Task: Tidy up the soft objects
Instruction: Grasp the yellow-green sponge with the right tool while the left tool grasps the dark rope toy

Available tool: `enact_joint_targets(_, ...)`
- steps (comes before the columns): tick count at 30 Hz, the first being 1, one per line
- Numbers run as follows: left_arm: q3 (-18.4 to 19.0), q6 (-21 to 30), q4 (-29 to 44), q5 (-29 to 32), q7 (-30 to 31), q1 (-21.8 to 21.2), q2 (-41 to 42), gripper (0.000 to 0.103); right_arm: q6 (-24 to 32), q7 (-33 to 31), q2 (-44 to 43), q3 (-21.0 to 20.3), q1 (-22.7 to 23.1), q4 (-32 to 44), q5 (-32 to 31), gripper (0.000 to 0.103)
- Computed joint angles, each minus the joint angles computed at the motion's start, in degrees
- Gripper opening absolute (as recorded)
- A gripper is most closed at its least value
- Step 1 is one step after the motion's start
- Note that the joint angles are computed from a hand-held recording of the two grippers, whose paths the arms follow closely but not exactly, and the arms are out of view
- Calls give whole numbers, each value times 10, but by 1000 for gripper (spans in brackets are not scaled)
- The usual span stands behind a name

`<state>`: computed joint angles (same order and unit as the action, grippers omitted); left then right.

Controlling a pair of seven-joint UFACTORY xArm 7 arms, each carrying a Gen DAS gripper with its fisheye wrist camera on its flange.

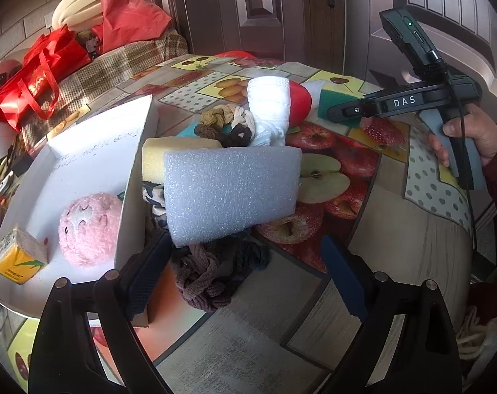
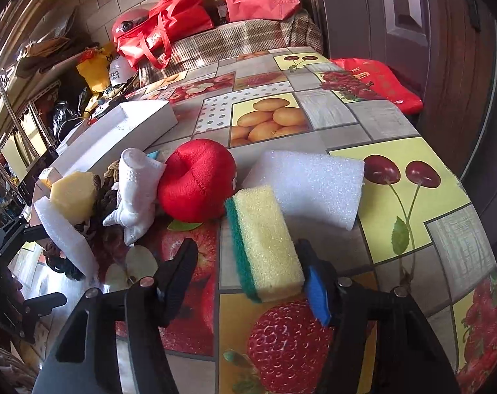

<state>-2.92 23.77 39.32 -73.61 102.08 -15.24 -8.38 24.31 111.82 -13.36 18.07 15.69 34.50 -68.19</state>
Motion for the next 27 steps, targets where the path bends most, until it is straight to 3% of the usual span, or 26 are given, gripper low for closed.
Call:
enact_joint_targets(3, -1, 40, 11, 50, -52, 3, 9, 93, -11, -12, 7, -4, 0, 6, 6, 55)
enact_joint_targets(5, 2, 66, 14, 48, -55, 4, 6, 93, -10, -16, 13, -4, 1, 14, 5, 55)
enact_joint_targets(8, 1, 49, 14, 32, -63, 6, 3, 93, -10, -28, 20, -7, 4, 21, 11, 50)
enact_joint_targets(12, -2, 32, 13, 82, -112, 12, 12, 93, -23, -37, 25, -14, 3, 21, 17, 44)
enact_joint_targets(15, -12, -10, -1, 105, -109, 1, 12, 93, -20, -45, 28, -13, 5, 24, 22, 41)
enact_joint_targets(16, -15, -25, -5, 113, -110, -3, 13, 91, -19, -47, 29, -13, 5, 25, 24, 30)
enact_joint_targets(18, -10, -37, -9, 103, -91, -12, 11, 78, -23, -43, 28, -13, 5, 25, 18, 27)
enact_joint_targets(20, -4, -57, -12, 65, -51, -19, 9, 40, -15, -28, 23, -7, 6, 24, 4, 27)
enact_joint_targets(22, 6, -40, -12, 40, -28, -16, 4, 33, 5, -9, 13, 1, 9, 23, -12, 27)
enact_joint_targets(27, 13, -13, -18, -9, 21, -9, -14, 32, 26, 34, -2, 6, 14, 17, -41, 27)
